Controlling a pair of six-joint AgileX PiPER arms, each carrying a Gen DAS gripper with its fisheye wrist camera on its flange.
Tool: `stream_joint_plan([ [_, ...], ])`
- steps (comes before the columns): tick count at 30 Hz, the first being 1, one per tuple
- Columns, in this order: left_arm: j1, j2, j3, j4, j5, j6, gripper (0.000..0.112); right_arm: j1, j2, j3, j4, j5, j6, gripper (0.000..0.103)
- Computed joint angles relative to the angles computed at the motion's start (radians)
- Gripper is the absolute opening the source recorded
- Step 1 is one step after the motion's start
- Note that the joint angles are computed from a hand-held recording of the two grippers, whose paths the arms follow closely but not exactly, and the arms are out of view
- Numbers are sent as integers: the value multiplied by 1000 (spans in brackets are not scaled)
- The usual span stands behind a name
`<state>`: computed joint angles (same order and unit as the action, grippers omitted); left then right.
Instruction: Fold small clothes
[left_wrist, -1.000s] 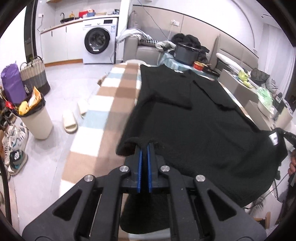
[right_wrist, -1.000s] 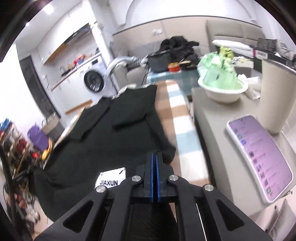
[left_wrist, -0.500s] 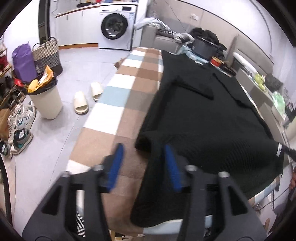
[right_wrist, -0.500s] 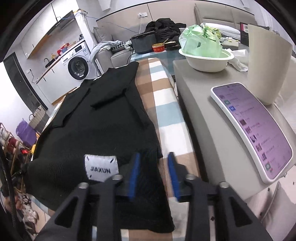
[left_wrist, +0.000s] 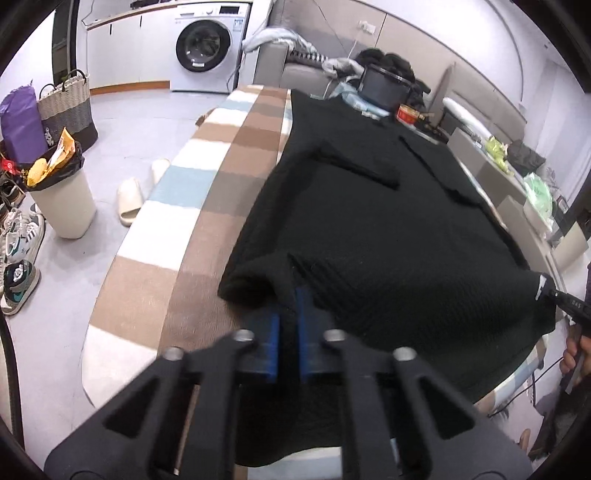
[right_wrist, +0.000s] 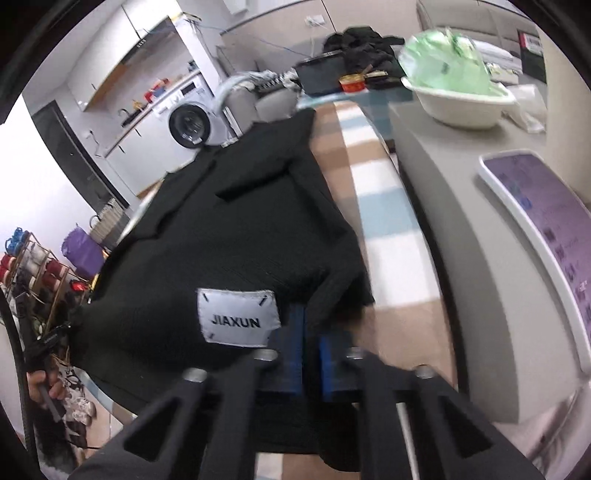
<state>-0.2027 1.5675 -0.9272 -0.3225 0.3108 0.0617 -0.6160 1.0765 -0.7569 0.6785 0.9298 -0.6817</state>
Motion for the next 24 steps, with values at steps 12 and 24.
stream_joint_plan([
  [12,12,27,-182,-45,8,70,3,188,-3,-150,-83,-177,194,5],
  [24,19,562,-897,228,319,-255,8,440,446,-473,-652,-295,819,21],
])
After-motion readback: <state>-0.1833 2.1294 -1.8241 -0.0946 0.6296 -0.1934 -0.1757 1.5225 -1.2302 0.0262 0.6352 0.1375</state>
